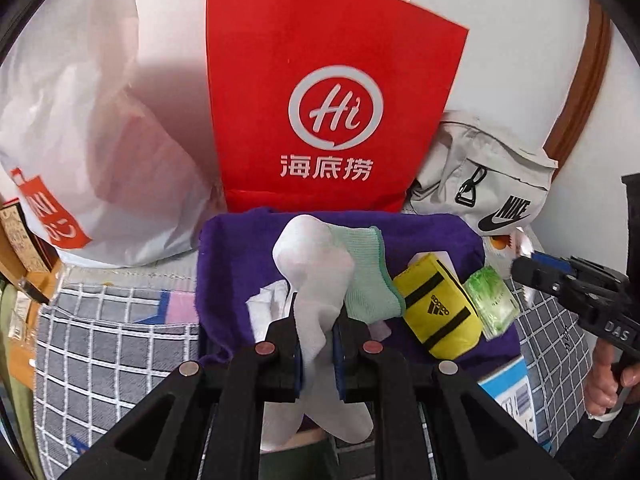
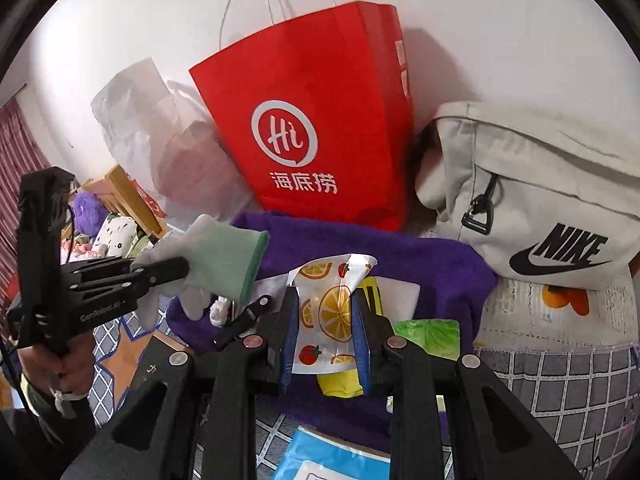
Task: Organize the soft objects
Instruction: 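Drop the fruit-print packet on the towel with the right tool while the left carries gloves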
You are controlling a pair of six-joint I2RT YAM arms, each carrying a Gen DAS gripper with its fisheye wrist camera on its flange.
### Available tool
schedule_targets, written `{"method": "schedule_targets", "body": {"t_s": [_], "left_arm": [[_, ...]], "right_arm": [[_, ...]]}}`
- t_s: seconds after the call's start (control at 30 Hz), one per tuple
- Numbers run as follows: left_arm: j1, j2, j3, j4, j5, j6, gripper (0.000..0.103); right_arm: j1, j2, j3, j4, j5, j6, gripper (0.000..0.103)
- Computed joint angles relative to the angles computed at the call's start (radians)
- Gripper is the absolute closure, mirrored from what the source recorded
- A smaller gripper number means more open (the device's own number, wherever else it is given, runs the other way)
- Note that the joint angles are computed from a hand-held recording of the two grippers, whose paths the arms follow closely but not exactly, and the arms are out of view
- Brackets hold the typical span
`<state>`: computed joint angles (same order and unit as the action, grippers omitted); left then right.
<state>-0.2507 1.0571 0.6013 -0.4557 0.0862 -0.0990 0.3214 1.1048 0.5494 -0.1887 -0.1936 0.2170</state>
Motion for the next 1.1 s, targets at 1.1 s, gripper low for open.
{"method": "schedule_targets", "body": {"t_s": [1.1], "left_arm": [[0.015,0.189,-0.02,0.09,0.03,0.009,0.088]], "right_arm": [[0.135,0.433,0.12,0.063,0.064,0.024,0.058]]}}
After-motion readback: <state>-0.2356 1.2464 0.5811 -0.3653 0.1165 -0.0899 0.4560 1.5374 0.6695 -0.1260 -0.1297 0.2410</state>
